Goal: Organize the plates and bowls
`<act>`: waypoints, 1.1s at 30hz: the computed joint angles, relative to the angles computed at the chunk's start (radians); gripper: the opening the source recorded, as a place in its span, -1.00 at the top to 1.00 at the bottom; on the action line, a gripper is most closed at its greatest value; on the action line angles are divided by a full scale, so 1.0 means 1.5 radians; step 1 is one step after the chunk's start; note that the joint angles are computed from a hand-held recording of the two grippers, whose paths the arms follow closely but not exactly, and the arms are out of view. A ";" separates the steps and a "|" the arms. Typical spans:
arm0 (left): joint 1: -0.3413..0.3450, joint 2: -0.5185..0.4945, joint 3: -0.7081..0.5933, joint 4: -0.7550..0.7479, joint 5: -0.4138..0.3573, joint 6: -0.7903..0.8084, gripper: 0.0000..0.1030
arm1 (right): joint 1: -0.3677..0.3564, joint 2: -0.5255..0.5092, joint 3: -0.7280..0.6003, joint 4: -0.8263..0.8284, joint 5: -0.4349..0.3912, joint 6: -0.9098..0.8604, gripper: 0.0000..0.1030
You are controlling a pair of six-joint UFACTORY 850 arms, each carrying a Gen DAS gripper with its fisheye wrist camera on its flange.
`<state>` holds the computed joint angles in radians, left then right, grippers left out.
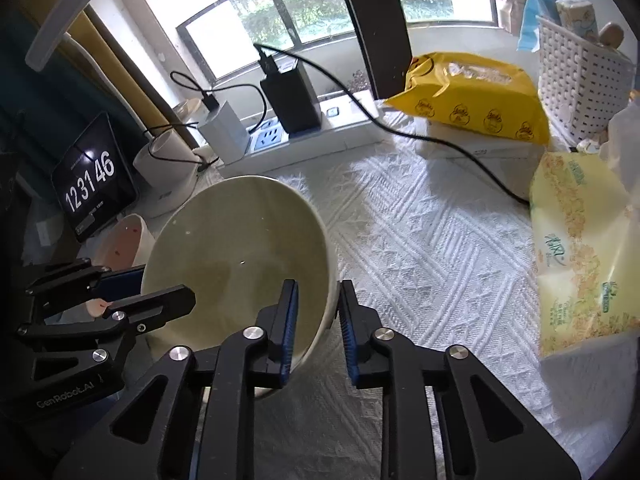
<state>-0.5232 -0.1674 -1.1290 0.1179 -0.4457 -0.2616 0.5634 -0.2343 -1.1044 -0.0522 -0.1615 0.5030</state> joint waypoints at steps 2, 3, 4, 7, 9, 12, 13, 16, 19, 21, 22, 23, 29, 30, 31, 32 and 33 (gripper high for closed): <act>-0.002 0.004 0.003 0.004 0.005 -0.004 0.42 | 0.000 0.007 0.003 -0.039 0.001 0.037 0.70; -0.003 0.008 0.006 0.008 0.010 -0.009 0.42 | 0.001 0.010 0.003 -0.072 -0.001 0.067 0.71; -0.005 0.012 0.009 0.010 0.014 -0.013 0.42 | 0.002 0.012 0.004 -0.089 -0.002 0.084 0.72; -0.008 0.020 0.014 0.015 0.024 -0.018 0.42 | 0.004 0.020 0.008 -0.146 -0.004 0.139 0.74; -0.010 0.028 0.019 0.014 0.033 -0.020 0.42 | 0.004 0.026 0.011 -0.171 -0.004 0.164 0.75; -0.015 0.041 0.026 0.033 0.046 -0.040 0.42 | 0.007 0.038 0.018 -0.232 -0.003 0.221 0.76; -0.016 0.046 0.029 0.040 0.049 -0.046 0.42 | 0.008 0.043 0.020 -0.251 -0.003 0.240 0.76; -0.022 0.060 0.034 0.065 0.058 -0.070 0.42 | 0.013 0.056 0.024 -0.313 -0.004 0.301 0.76; -0.026 0.071 0.040 0.087 0.065 -0.090 0.42 | 0.017 0.067 0.027 -0.343 -0.008 0.332 0.76; -0.028 0.077 0.044 0.096 0.066 -0.100 0.42 | 0.020 0.075 0.029 -0.365 -0.011 0.355 0.76; -0.029 0.081 0.046 0.097 0.066 -0.102 0.42 | 0.021 0.078 0.031 -0.373 -0.013 0.364 0.76; -0.029 0.084 0.047 0.096 0.066 -0.102 0.42 | 0.023 0.081 0.032 -0.382 -0.015 0.374 0.76; -0.036 0.114 0.063 0.109 0.071 -0.120 0.42 | 0.036 0.103 0.040 -0.427 -0.028 0.426 0.76; -0.036 0.119 0.065 0.110 0.072 -0.122 0.42 | 0.038 0.108 0.043 -0.440 -0.030 0.440 0.76; -0.038 0.124 0.067 0.111 0.073 -0.125 0.42 | 0.040 0.113 0.044 -0.448 -0.031 0.448 0.76; -0.039 0.129 0.070 0.114 0.073 -0.127 0.42 | 0.042 0.117 0.046 -0.456 -0.033 0.456 0.76; -0.041 0.137 0.073 0.117 0.074 -0.130 0.42 | 0.046 0.123 0.047 -0.465 -0.037 0.466 0.76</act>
